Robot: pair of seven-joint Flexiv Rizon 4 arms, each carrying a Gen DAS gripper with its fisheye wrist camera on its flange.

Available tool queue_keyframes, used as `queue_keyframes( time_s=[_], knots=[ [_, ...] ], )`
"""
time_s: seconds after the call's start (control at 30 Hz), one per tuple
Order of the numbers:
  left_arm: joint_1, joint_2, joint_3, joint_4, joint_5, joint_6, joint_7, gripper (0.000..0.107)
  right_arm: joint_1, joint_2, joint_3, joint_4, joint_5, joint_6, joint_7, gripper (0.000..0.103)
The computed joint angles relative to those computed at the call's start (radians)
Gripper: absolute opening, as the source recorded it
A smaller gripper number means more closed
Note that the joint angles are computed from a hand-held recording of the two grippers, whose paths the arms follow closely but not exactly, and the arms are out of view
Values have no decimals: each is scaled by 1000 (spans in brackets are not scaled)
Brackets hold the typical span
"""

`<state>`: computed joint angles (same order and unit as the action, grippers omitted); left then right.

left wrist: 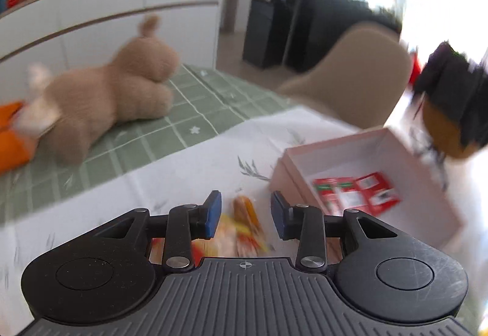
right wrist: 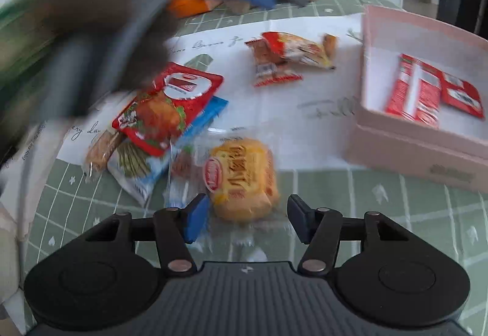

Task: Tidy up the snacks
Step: 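Move both open tools back over the snack pile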

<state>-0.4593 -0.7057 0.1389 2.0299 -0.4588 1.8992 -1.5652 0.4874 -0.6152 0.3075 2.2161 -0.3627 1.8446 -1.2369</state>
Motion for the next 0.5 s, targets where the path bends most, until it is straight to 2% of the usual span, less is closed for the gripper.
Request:
queue_keyframes(
  time_s=[0.1,0.13,0.17,0.23,0.33,0.47,0.5],
  knots=[
    [7,-60,21,-107,13,-157,40,40,25,44,-60,53,37,36,-16,57],
    [-7,-70,45,-121,22,-198,38,37,31,55,-80,64,52,43,-21,57],
    [-13,-69,55,-114,37,-210,32,30,37,63,-97,71,65,48,-25,57],
    [27,-46,7,-54,78,-155,14,23,35,76,-115,84,83,56,-36,57],
    [109,12,-98,91,119,-31,-65,20,19,72,-117,82,93,66,-48,57],
    [198,64,-233,286,189,164,-230,16,19,63,-111,73,98,73,-63,57],
    [199,71,-247,319,195,197,-274,16,18,61,-104,69,93,68,-66,57]
  ],
)
